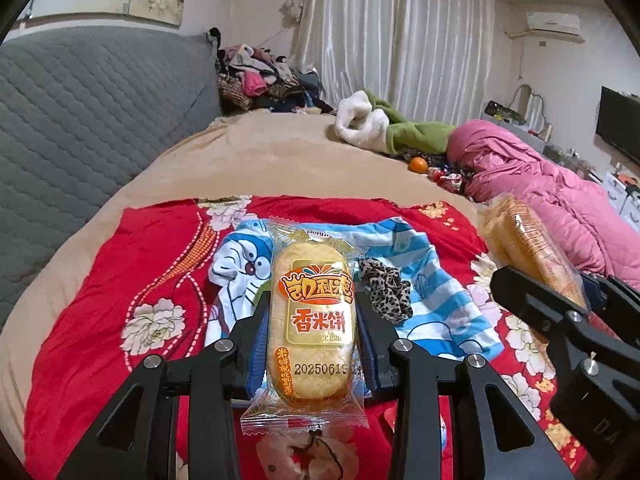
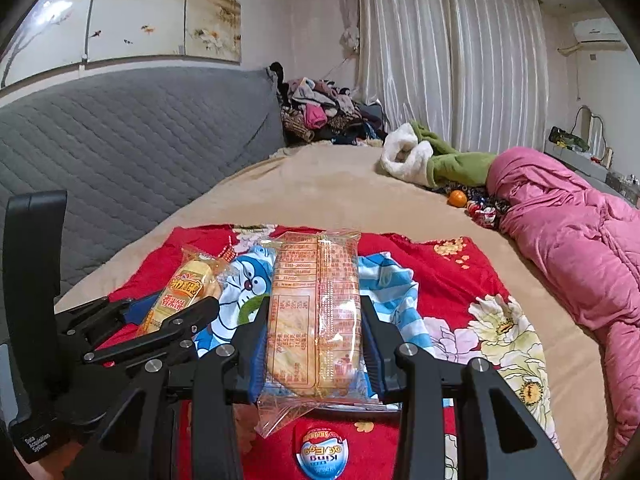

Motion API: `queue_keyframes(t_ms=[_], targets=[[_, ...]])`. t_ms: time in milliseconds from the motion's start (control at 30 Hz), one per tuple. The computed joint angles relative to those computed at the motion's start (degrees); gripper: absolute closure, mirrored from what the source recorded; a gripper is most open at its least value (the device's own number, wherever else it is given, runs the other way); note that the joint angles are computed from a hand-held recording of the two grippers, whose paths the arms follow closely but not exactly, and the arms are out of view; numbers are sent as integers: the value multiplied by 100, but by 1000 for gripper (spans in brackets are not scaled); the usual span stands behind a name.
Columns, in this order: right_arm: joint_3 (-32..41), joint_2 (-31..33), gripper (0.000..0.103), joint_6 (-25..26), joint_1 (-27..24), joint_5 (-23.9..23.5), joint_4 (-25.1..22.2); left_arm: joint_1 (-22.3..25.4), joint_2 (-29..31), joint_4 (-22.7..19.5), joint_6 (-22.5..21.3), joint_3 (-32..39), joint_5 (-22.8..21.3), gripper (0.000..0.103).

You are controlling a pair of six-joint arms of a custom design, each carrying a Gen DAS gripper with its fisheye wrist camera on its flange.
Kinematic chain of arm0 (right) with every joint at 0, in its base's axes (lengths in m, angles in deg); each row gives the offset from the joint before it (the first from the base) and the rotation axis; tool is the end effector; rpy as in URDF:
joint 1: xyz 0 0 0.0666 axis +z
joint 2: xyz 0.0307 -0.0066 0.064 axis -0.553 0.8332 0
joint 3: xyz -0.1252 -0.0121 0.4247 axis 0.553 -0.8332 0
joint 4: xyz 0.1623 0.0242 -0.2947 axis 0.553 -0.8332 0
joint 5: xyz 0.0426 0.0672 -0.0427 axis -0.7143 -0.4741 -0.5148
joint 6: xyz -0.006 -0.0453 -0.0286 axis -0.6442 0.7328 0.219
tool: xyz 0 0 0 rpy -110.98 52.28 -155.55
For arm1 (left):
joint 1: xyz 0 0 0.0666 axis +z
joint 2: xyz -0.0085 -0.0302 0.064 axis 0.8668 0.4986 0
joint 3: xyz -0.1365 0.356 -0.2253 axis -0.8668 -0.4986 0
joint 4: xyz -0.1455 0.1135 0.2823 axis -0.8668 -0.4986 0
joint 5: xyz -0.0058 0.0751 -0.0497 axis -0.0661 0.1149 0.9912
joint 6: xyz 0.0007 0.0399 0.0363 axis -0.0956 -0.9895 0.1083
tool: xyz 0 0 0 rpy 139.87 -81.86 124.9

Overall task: Organize objects
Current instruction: 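Lower both packages into the striped tray and open both tools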

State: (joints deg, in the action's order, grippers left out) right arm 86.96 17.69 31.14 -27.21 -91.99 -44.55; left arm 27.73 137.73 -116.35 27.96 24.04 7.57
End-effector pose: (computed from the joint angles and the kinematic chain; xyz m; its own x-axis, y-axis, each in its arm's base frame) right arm 0.4587 0.0610 0.5426 -0.5007 -0.2036 -0.8413 -0.4252 0.9045 0.0342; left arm 0.4766 -0.2829 0.5224 -0.5886 -0.1327 -0.7975 -0.1124 0.9903 -0.0819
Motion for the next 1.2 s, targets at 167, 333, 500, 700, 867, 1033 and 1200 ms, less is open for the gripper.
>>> queue_keyframes(t_ms=[167, 333, 500, 700, 867, 1033, 1200], targets=[[89, 188, 63, 16, 23, 22, 41, 82, 178, 13, -31, 111, 71, 64], [141, 351, 63, -16, 19, 74, 170, 156, 370, 69, -120, 224, 67, 64], [152, 520, 63, 28, 36, 139, 225, 201, 547, 64, -134, 307, 105, 64], [151, 687, 63, 66, 8, 174, 256, 225, 679, 107, -178, 303, 159, 64], [265, 901, 63, 65, -18, 223, 178, 296, 808, 94, -129, 292, 231, 64], [251, 1091, 63, 81, -40, 295, 192, 339, 980, -16, -133, 406, 292, 64], [237, 1242, 63, 139, -61, 383, 179, 336, 1169, -80, -146, 564, 391, 64]])
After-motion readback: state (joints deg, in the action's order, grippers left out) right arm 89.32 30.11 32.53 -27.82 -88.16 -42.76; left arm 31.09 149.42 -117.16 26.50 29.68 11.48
